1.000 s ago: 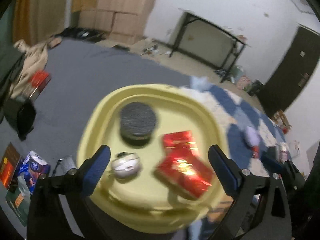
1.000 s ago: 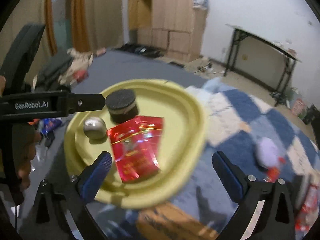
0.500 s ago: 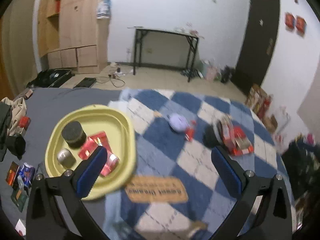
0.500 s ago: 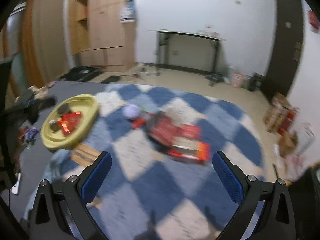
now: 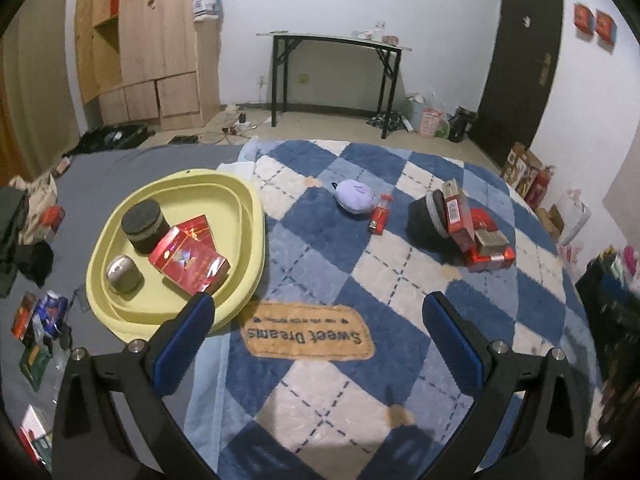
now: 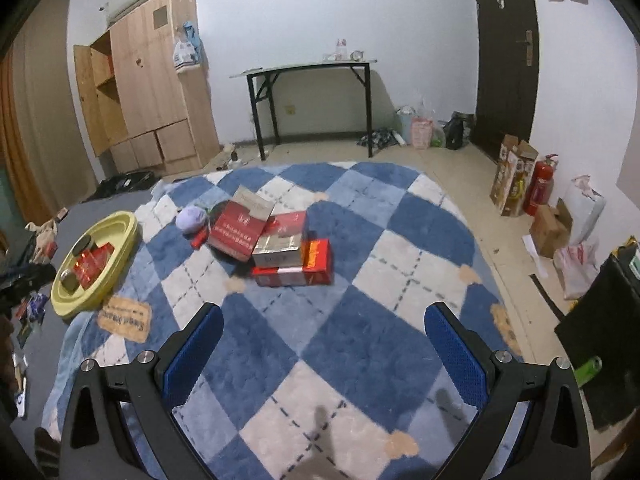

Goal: Organize rigid objects
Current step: 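Move both tools back toward the plush ball and carton stack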

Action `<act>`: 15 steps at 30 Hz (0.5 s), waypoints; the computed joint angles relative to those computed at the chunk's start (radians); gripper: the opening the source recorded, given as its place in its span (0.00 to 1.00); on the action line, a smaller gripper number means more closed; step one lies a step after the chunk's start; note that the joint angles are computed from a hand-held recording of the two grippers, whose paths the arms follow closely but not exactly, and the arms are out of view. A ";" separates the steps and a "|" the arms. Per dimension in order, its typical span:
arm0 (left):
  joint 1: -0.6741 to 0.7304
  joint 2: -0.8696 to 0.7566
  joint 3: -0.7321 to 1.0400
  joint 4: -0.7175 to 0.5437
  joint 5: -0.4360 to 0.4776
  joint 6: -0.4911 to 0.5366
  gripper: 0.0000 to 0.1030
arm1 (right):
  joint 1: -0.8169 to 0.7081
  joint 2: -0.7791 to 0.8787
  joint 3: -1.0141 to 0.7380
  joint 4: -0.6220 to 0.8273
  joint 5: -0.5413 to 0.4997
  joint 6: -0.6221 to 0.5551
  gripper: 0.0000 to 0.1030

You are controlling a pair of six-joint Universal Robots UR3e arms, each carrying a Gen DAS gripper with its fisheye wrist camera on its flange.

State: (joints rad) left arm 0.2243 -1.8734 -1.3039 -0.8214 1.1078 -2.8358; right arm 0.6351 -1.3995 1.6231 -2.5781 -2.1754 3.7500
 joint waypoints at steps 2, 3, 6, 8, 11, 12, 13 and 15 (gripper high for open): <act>0.010 -0.006 0.005 -0.006 -0.023 -0.021 1.00 | -0.021 0.013 -0.001 0.014 0.038 -0.010 1.00; 0.009 -0.011 0.008 -0.004 -0.023 -0.035 1.00 | -0.062 0.024 0.011 -0.020 0.072 -0.046 1.00; 0.002 -0.033 0.030 -0.026 -0.017 -0.046 1.00 | -0.091 0.061 -0.016 -0.031 0.094 -0.085 1.00; -0.006 -0.051 0.053 -0.050 -0.013 -0.053 1.00 | -0.109 0.077 -0.028 -0.037 0.120 -0.087 1.00; -0.019 -0.073 0.081 -0.073 -0.017 -0.054 1.00 | -0.131 0.113 -0.055 -0.046 0.148 -0.099 1.00; -0.026 -0.082 0.091 -0.081 -0.018 -0.056 1.00 | -0.134 0.130 -0.064 -0.056 0.149 -0.109 1.00; -0.032 -0.089 0.100 -0.086 -0.019 -0.055 1.00 | -0.137 0.147 -0.077 -0.064 0.151 -0.126 1.00; -0.052 -0.113 0.123 -0.085 -0.007 -0.057 1.00 | -0.140 0.182 -0.101 -0.067 0.150 -0.151 1.00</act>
